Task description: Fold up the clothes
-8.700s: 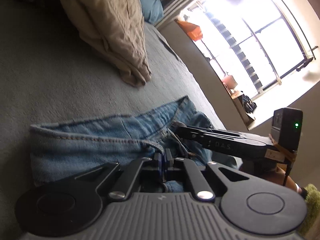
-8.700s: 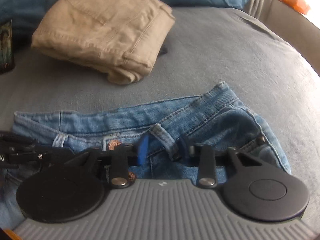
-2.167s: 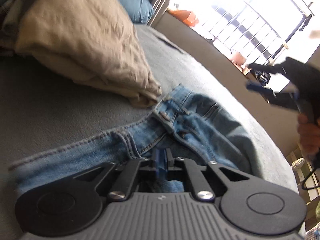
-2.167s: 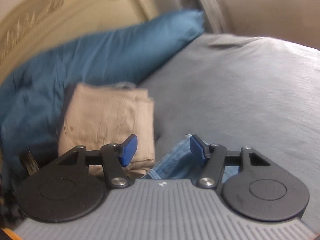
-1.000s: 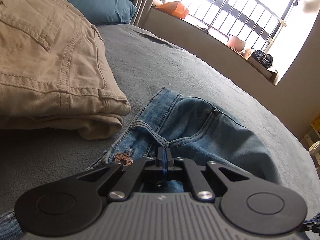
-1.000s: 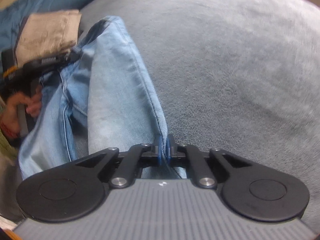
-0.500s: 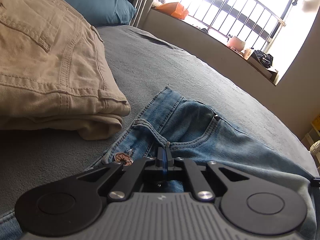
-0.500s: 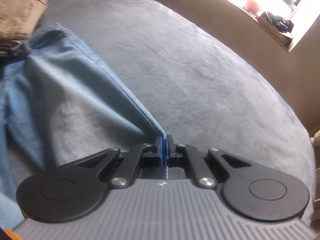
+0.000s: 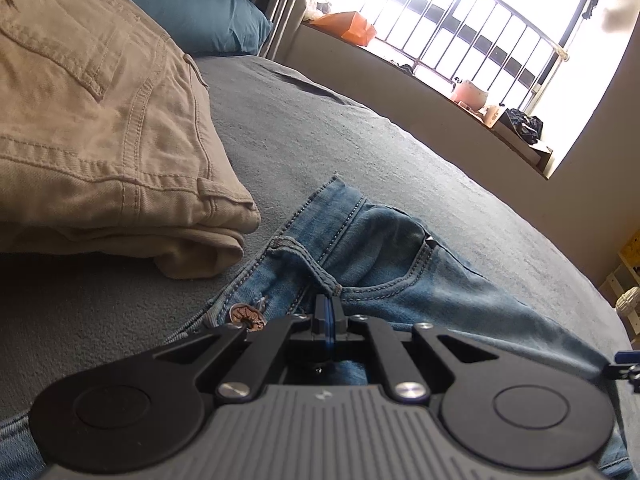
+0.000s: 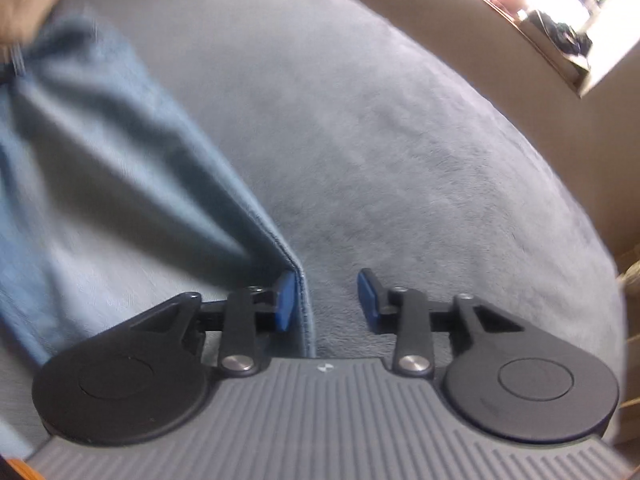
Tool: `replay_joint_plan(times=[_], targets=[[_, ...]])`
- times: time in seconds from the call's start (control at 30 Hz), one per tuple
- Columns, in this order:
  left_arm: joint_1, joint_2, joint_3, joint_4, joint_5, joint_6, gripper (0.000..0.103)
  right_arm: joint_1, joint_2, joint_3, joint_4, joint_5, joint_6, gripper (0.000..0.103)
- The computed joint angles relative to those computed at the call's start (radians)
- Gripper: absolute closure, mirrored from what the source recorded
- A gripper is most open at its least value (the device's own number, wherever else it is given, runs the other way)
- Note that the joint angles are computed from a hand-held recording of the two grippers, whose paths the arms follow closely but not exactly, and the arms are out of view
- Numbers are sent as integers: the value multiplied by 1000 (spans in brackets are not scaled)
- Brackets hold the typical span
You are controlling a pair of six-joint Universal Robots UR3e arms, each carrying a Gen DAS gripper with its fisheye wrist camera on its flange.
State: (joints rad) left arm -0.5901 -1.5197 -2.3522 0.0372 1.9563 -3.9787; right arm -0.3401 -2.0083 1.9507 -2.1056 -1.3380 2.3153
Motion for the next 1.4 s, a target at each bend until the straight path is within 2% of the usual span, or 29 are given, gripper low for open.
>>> replay_joint_plan(times=[0.13,0.2,0.33,0.43,0.53,0.63,0.7,0.8,0.83,0.9,0.93,0.97,1.03,1.2,1.3,1.4], targets=[[-1,-7,-26,54,2,-14,100,-123,-21,-111,202,276,36,65],[3,-7,-38,75,-3,-17,100,-96,18,-148,221,385,51,64],[5,-13,-53,108,-5,-18,100,162,297,-285,60,384,247,62],[8,-18,-62,133,-8,-16,100,321,537,-458,-2,359,368,57],[10,-24,-73,160,-11,-19,100,429,770,-674,6,345,486,57],[5,-33,-79,180,-8,-22,100,466,995,-956,145,425,602,55],[7,-38,-84,195,-9,-21,100,492,1129,-1158,249,442,654,54],[12,-44,-93,218,-14,-19,100,522,1294,-1465,498,455,624,53],[14,-45,-97,225,-17,-19,100,533,1325,-1521,541,450,599,54],[14,-50,-99,235,-16,-18,100,554,1304,-1508,534,416,539,62],[14,-52,-100,239,-16,-18,100,564,1262,-1438,480,397,513,80],[14,-53,-101,243,-15,-18,100,574,1221,-1367,421,380,489,87],[6,-60,-96,243,-3,-19,100,595,1155,-1259,326,344,438,90],[-25,-71,-78,226,34,-32,99,635,997,-887,-90,282,348,90],[-28,-77,-76,230,36,-32,100,652,1019,-809,-228,240,355,90],[-29,-81,-75,230,37,-32,100,649,1051,-765,-314,257,376,90]])
